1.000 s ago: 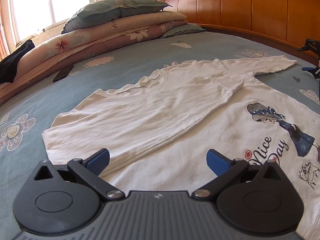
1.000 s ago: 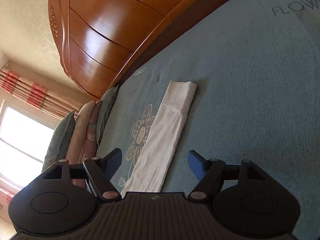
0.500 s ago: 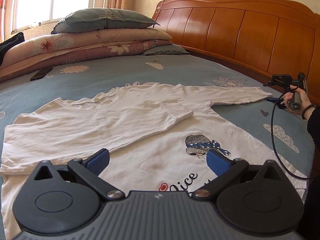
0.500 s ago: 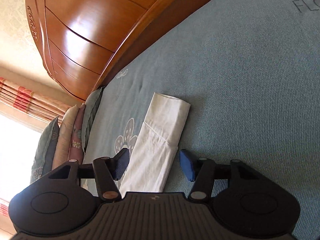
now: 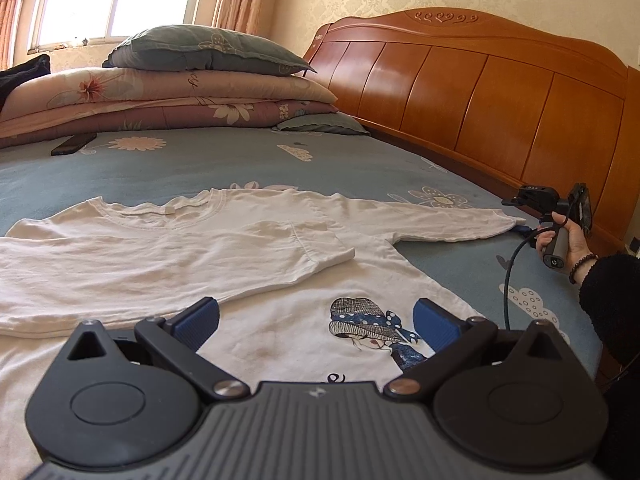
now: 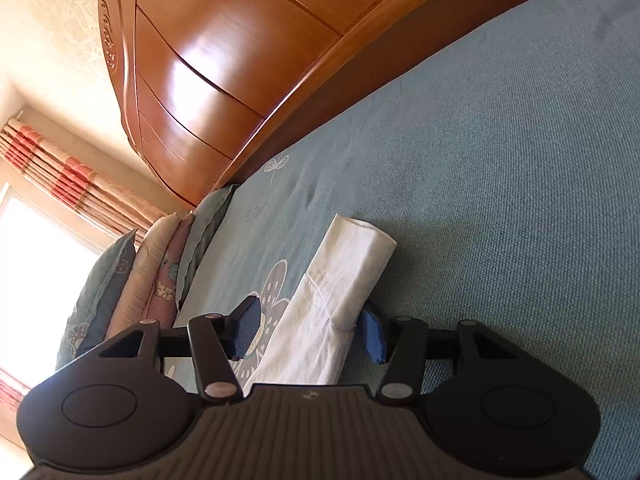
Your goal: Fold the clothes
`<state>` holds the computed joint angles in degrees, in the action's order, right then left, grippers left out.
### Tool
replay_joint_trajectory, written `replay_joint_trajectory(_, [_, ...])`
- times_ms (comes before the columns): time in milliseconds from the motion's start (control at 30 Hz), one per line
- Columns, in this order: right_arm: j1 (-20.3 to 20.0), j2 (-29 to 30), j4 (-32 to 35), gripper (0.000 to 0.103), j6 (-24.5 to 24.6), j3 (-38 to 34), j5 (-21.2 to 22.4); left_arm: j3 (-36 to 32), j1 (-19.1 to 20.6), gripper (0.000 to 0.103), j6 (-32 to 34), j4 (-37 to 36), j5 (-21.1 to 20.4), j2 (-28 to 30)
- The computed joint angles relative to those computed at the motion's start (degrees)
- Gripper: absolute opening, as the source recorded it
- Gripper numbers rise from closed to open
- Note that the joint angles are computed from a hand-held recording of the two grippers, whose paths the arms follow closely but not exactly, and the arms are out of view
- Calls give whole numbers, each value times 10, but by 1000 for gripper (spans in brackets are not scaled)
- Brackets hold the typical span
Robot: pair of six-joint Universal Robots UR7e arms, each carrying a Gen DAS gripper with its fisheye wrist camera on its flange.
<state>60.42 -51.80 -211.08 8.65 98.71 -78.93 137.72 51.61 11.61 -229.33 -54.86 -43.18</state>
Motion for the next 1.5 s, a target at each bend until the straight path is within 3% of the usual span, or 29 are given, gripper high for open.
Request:
replay_joint_trajectory(200, [16, 10, -13, 73, -107, 2, -28, 3, -3, 102, -18, 16, 8, -10])
replay_joint_trajectory(300, [23, 12, -10, 71, -102, -3, -45, 1, 1, 102, -29, 23, 4, -13])
replay_joint_trajectory(367, [20, 6, -1, 60, -97, -1, -44, -1, 3, 103, -34, 29, 4, -14])
replay_joint_trajectory(467, [14, -4, 18, 42, -89, 4, -43, -11, 2, 102, -44, 71, 39, -22])
replay_joint_trajectory(533, [8, -12, 28, 15, -73, 11, -42, -14, 7, 102, -39, 85, 43, -29])
replay_joint_trajectory(633, [8, -14, 32, 14, -57, 16, -45, -23, 12, 102, -52, 134, 78, -48])
replay_joint_trajectory(733, [25, -14, 37, 14, -61, 16, -76, -35, 16, 102, -77, 197, 132, -64])
replay_joint_trajectory(833, [45, -10, 36, 14, -82, 16, -93, -36, 27, 102, -89, 223, 142, -79])
replay_joint_trajectory(1200, [145, 4, 27, 13, -207, 21, -165, -41, 68, 102, -15, 193, 74, -119])
replay_joint_trajectory(1433, [189, 4, 44, 13, -244, 40, -188, -49, 112, 102, -14, 241, 19, -149])
replay_joint_trajectory(1500, [203, 7, 37, 13, -262, 46, -204, -47, 125, 102, -10, 226, -1, -153])
